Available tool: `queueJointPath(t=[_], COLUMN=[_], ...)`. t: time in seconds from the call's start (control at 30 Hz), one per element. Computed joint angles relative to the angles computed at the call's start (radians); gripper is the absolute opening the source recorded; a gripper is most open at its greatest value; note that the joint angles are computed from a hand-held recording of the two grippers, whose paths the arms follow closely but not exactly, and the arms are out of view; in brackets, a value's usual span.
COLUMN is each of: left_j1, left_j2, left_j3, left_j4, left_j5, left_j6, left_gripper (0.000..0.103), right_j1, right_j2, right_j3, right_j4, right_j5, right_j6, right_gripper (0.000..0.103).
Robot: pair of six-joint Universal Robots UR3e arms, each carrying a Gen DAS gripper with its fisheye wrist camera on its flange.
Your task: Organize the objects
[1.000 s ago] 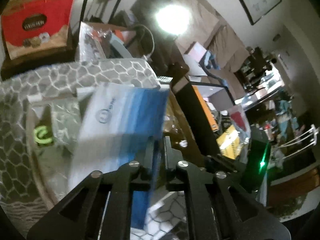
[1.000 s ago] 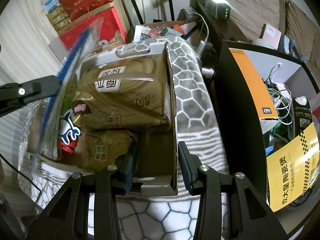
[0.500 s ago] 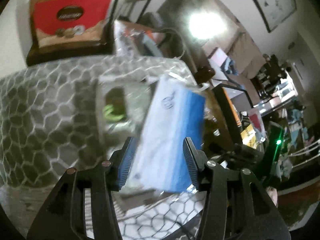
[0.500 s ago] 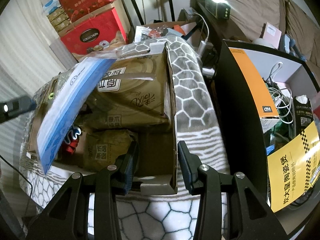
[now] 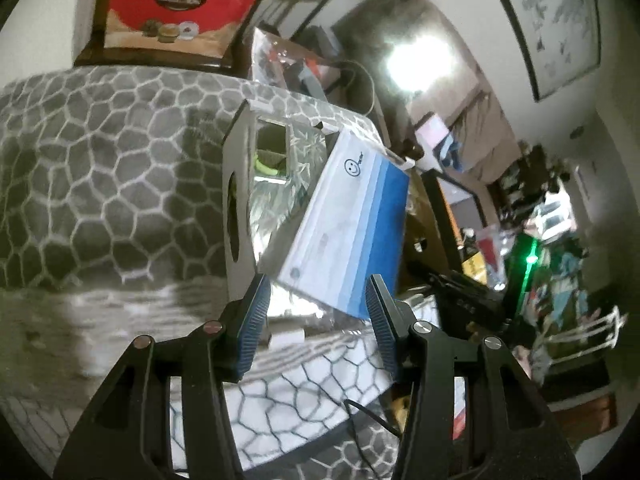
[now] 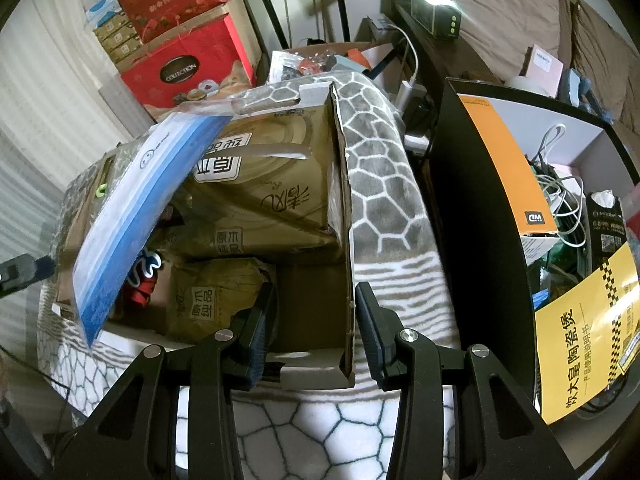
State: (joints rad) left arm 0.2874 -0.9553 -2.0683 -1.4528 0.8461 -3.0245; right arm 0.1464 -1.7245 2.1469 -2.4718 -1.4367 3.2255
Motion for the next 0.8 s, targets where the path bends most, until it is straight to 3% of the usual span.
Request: queueJointPath(t=[0.07, 0.2, 0.4, 0.8], left_j1=[0.044, 0.023, -0.086, -0.169], left_j2=[0.059, 0.087, 0.02, -0.111], left_j3=[-0.008, -0.014, -0.059, -0.086], left_j4=[-0.101, -0.137, 0.047, 0.277], left_j5=[-0.036, -0.046, -0.03, -0.009], left_j6=[0.038, 0.044, -0.104, -0.247], left_gripper=[0.045, 0.045, 0.045, 0.044], right_j1=[0.002, 0.003, 0.002, 0.004], right_j2=[0.002, 0.002, 0.001, 0.003], right_j3=[-0.002, 0.001, -0.002, -0.003], right_j4=[0.0, -0.005, 0.0, -0.001], right_j5=[-0.001, -0.007, -0.009, -0.009], right_j6=[0.002, 0.001, -0.001, 0.003], right_gripper=[0.041, 0.041, 0.042, 0.041])
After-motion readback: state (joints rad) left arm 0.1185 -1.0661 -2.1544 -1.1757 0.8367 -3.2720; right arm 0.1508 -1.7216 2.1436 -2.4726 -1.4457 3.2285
